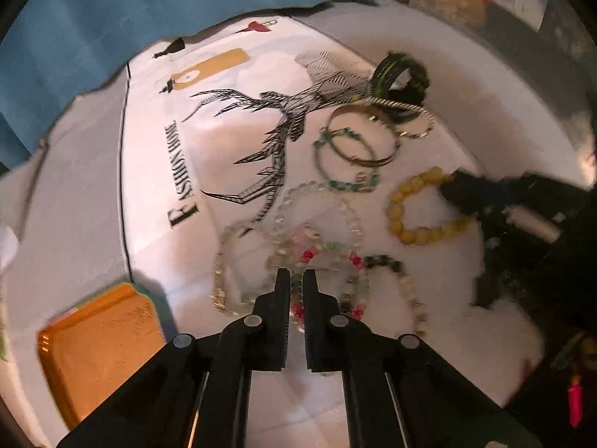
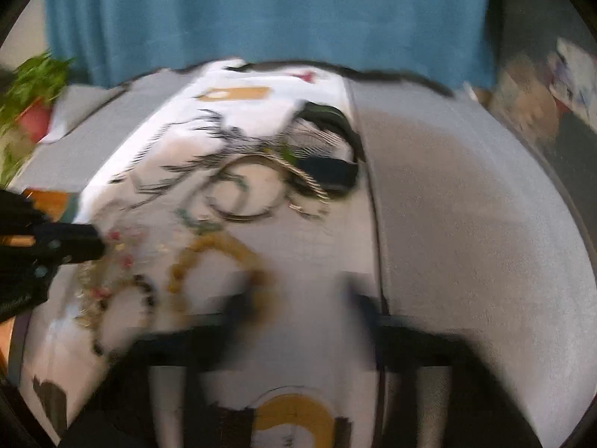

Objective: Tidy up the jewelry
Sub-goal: 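Grasp the pink-green beaded bracelet with the left tool while the right tool grasps the yellow beaded bracelet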

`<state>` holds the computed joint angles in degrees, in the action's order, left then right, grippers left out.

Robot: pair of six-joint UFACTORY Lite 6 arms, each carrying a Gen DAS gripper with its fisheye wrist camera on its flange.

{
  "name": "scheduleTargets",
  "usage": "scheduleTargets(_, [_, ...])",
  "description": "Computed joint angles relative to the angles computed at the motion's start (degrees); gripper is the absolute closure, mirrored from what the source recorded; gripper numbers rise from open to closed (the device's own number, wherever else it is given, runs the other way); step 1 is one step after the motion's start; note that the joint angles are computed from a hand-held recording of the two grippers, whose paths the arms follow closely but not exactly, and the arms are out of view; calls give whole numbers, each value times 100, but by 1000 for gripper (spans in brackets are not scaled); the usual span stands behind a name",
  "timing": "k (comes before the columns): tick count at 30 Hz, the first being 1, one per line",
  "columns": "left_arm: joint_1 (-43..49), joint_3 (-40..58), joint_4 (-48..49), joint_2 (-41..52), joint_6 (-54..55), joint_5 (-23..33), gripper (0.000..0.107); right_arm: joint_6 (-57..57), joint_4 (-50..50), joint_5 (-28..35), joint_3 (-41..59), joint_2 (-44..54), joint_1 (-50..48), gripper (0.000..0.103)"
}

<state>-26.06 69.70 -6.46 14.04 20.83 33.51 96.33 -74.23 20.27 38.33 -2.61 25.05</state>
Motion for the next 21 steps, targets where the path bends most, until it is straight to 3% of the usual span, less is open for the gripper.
scheduleTargets(3, [126, -195, -334, -464, 294, 115, 103, -413, 540, -225, -241, -428, -66, 90])
scheduleTargets(8, [452, -476, -806, -1412, 761, 479, 103, -1308, 1587, 334, -523, -1520, 108, 90])
scheduleTargets(14, [932, -832, -1265, -2619, 1201, 1126, 103, -1696, 2341, 1605, -569, -2525, 1012, 90])
scheduleTargets(21, [2111, -1660, -1863, -4556, 2193, 2131, 103, -649, 2558, 3862, -360, -3108, 3308, 90])
